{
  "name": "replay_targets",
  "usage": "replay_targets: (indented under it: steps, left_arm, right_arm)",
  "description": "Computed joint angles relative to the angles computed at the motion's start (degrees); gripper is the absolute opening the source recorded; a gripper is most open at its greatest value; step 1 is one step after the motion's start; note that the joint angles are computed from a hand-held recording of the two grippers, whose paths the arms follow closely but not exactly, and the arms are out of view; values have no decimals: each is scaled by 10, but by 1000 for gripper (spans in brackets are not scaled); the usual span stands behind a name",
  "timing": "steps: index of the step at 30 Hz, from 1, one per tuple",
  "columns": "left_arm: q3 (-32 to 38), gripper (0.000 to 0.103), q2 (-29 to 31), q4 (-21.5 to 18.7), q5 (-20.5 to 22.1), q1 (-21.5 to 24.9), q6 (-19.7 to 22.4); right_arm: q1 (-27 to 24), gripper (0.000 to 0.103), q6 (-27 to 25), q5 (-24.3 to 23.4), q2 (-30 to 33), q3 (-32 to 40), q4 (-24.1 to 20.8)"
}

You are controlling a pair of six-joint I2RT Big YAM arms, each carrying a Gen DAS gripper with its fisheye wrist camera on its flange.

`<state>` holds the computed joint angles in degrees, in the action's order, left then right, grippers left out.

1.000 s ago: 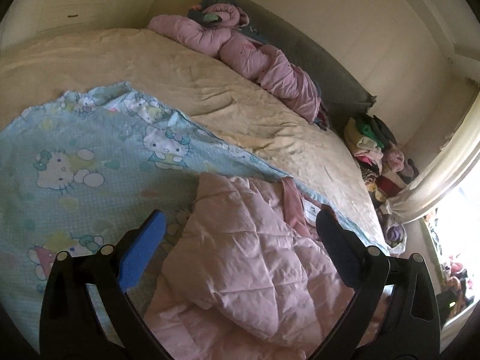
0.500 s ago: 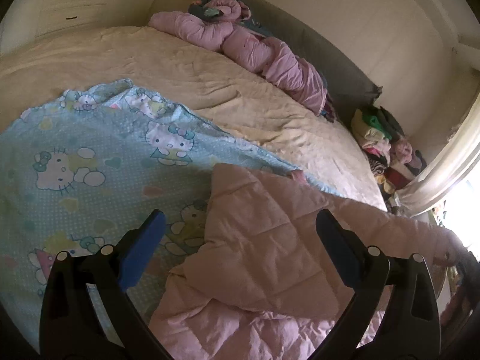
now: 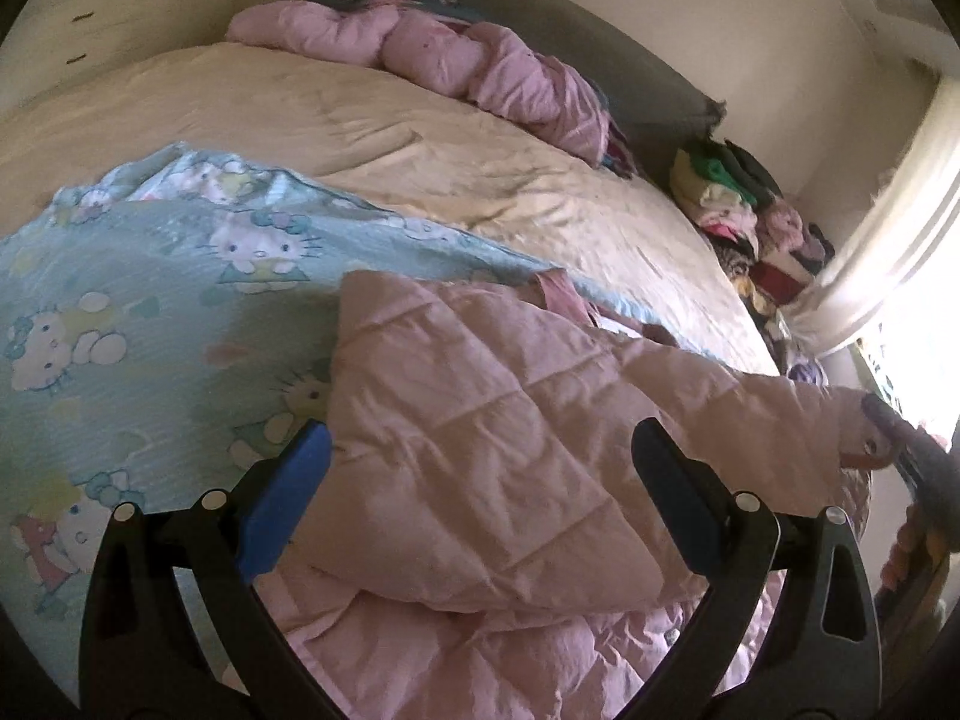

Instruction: Fold large clothes

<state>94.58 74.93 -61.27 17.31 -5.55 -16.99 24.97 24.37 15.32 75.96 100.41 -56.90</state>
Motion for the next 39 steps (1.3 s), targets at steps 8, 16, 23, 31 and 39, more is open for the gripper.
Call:
replay_targets:
  steps: [8, 16, 23, 31, 39]
  left_arm:
    - [3, 80, 16, -18, -7, -36, 36]
    - [5, 75, 35, -55, -39, -62, 70]
    - [-6, 75, 47, -73, -27, -55, 68]
    - [-8, 75, 45, -78, -54, -67, 79]
    - [-8, 76, 45, -81, -65, -72, 83]
  right_arm:
    - [-8, 6, 24, -14, 0, -23, 1]
    - [-13, 9, 44, -29, 1, -30, -4]
    - [-22, 34, 68, -47, -7, -34, -35]
    - [6, 55, 72, 58, -42, -55, -30]
    - [53, 70, 14, 40, 3, -15, -40]
